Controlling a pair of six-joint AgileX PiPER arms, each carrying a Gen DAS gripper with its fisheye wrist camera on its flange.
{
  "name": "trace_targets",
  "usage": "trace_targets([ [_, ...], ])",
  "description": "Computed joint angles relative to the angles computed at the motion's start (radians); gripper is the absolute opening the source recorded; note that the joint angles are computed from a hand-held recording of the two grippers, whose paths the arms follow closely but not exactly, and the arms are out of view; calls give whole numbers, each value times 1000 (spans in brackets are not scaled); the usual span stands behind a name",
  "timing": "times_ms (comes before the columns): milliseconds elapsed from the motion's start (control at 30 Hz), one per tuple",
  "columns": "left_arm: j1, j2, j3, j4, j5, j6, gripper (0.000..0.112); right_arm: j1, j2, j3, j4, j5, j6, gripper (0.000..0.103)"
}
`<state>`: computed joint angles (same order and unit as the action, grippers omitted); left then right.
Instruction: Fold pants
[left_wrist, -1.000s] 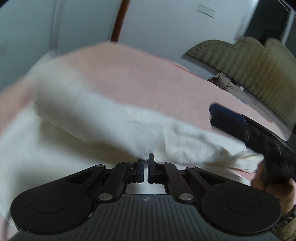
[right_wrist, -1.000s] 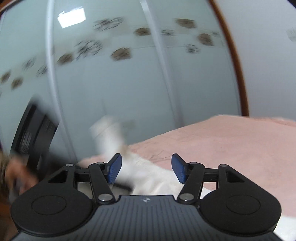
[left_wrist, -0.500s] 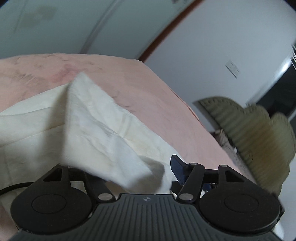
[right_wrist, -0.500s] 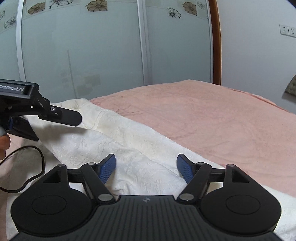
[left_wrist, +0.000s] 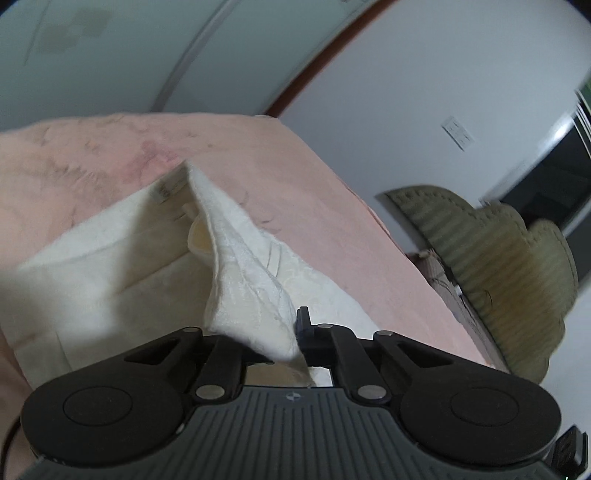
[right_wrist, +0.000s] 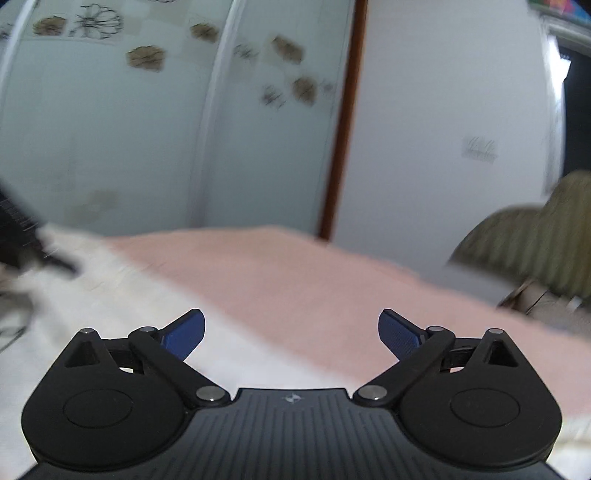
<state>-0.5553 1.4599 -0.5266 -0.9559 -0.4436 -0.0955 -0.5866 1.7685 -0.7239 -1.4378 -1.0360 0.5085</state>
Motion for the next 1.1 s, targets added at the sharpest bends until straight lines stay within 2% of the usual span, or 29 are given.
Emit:
trace_targets([
  [67, 18, -16, -3, 46, 19, 23, 6, -67, -43, 57, -80, 2, -70, 100],
  [167, 31, -37, -10, 79, 47, 80, 6, -59, -110, 191, -2, 96, -365, 91],
  [233, 34, -53, -7, 90, 55, 125, 6, -18, -118, 247, 81, 150, -534, 79],
  [267, 33, -61, -3, 92, 59, 147, 6, 2, -114, 256, 109, 168, -577, 68],
  [300, 35, -72, 4, 101, 65, 161, 6, 35, -101, 264, 169, 187, -631, 57],
  [367, 33, -78, 7, 86, 75, 199, 6, 108, -67, 268, 313, 207, -726, 48],
  [467, 39, -89, 32, 121, 78, 205, 7, 208, -17, 263, 523, 234, -826, 21],
  [533, 44, -103, 34, 82, 94, 282, 7, 214, -40, 280, 548, 235, -821, 15],
  [567, 61, -126, 42, 77, 117, 322, 7, 203, -68, 292, 512, 243, -788, 14],
  [633, 64, -191, 64, -51, 137, 479, 8, 146, -157, 306, 336, 270, -619, 13],
  [700, 65, -253, 86, -225, 144, 679, 8, 78, -246, 330, 136, 253, -419, 13],
  [767, 58, -257, 91, -389, 124, 879, 8, 3, -314, 353, -64, 201, -252, 13],
  [833, 67, -205, 72, -548, 122, 1043, 8, -43, -346, 359, -232, 168, -131, 13],
  [900, 62, -110, 50, -589, 104, 1095, 8, -33, -322, 376, -249, 193, -136, 13],
  [967, 4, -60, 50, -590, 34, 1066, 7, -3, -304, 402, -189, 231, -187, 13],
  [1033, -51, -72, 77, -542, -31, 1012, 7, -12, -329, 418, -196, 219, -178, 13],
  [1100, -53, -116, 101, -529, -26, 995, 8, -42, -368, 410, -272, 185, -83, 13],
])
